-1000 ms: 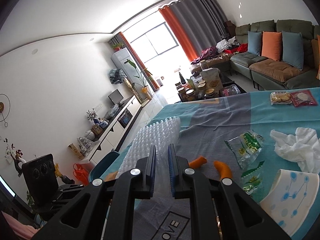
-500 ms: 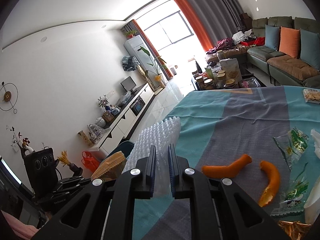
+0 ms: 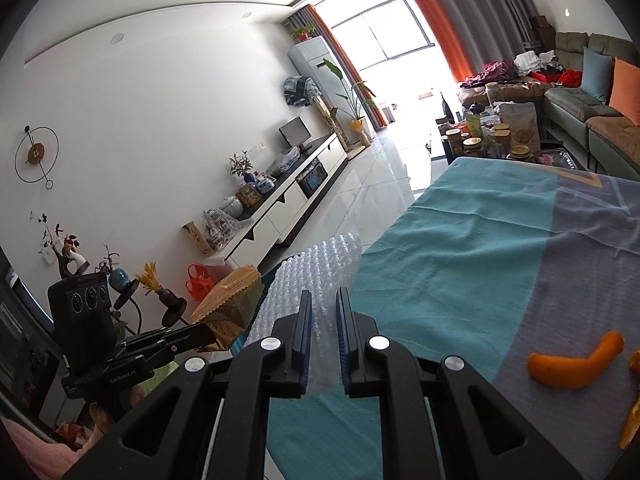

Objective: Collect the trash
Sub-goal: 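Carry both items to the teal bin and open both grippers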

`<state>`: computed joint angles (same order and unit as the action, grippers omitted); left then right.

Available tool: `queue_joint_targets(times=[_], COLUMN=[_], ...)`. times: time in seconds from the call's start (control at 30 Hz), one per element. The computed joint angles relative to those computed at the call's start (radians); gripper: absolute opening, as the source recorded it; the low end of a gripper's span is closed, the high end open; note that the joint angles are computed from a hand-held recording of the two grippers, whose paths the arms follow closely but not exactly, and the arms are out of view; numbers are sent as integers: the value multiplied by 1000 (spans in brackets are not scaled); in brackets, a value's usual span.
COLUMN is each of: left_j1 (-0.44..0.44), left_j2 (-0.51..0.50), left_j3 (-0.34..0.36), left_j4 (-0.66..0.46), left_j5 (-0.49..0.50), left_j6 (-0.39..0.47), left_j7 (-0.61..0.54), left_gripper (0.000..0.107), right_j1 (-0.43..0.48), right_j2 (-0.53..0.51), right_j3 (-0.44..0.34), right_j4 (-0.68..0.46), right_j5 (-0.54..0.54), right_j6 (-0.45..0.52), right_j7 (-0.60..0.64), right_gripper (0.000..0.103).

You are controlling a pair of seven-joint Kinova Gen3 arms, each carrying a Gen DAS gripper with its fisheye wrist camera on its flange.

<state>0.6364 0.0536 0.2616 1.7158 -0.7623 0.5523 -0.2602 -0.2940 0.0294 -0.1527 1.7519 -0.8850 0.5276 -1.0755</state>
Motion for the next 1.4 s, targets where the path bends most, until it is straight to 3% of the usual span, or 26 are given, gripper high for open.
queue_joint_targets(times=[0.2, 0.8, 1.4], left_j1=[-42, -195, -190], left_j2=[-44, -86, 13], left_j3=[0, 19, -71], left_j4=[53, 167, 151], left_j5=[3, 89, 147], left_j6=[14, 4, -26], left_j7=[39, 42, 18], left_gripper=[6, 6, 7], right_j1=[-19, -91, -228], right_j2=[57, 217, 382], right_j3=[-27, -88, -57], right_j4=[-62, -255, -471], right_j5=[50, 346, 625], right_j6=[17, 48, 169], right_j7=[-50, -332, -618], right_gripper=[11, 11, 16])
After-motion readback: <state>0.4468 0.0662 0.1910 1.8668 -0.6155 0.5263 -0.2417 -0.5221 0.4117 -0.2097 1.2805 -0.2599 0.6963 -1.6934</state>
